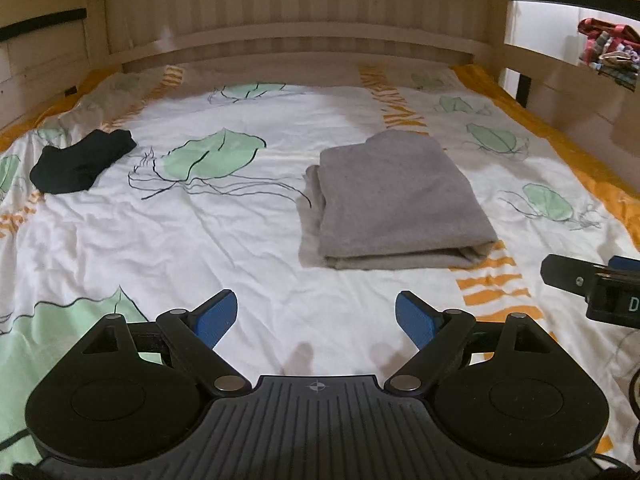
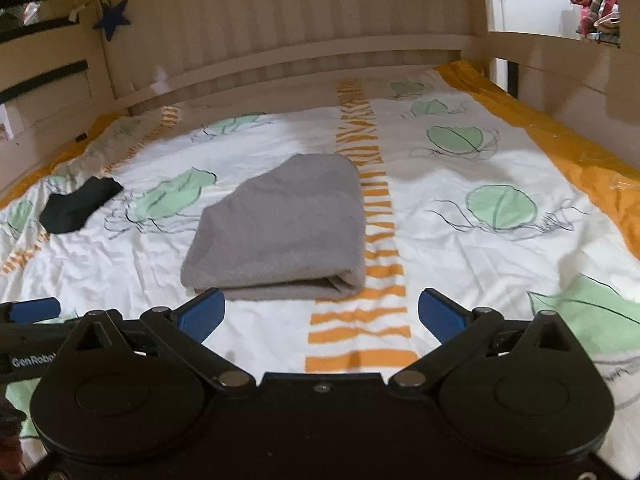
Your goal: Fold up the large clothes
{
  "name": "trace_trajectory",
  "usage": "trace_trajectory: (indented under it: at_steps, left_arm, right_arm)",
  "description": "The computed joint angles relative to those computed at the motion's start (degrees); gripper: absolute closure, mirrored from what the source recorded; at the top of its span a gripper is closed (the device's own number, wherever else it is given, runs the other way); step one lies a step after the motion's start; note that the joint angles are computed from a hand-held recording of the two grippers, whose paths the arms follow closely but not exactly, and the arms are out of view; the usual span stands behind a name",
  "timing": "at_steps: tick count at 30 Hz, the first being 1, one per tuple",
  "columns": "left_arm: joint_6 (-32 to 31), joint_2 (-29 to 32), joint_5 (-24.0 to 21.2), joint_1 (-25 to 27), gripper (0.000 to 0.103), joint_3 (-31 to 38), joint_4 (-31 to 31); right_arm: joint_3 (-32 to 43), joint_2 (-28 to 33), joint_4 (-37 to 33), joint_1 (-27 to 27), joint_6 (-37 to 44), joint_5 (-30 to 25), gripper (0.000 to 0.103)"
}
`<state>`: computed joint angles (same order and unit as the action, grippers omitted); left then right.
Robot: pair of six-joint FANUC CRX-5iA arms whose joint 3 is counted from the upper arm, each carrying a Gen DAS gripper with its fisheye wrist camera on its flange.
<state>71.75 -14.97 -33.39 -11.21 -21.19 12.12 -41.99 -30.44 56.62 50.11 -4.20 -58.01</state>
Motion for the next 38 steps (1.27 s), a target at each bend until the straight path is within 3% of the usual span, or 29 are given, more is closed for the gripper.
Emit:
trace_trajectory:
  at_steps: [9,38]
  left_arm:
    - [-2.0,-0.9,-1.8,1.1,0.017,-1.4,3.6]
    - [-1.4,-0.7,-2.0,0.4,0.017,-0.6,1.6]
  right_arm:
    - [0.0,-0.8,0.3,4.1,-1.1,-4.7,0.001]
    - [0.7,0.3,-0.3,3.8,-0.1,-2.9,0.001]
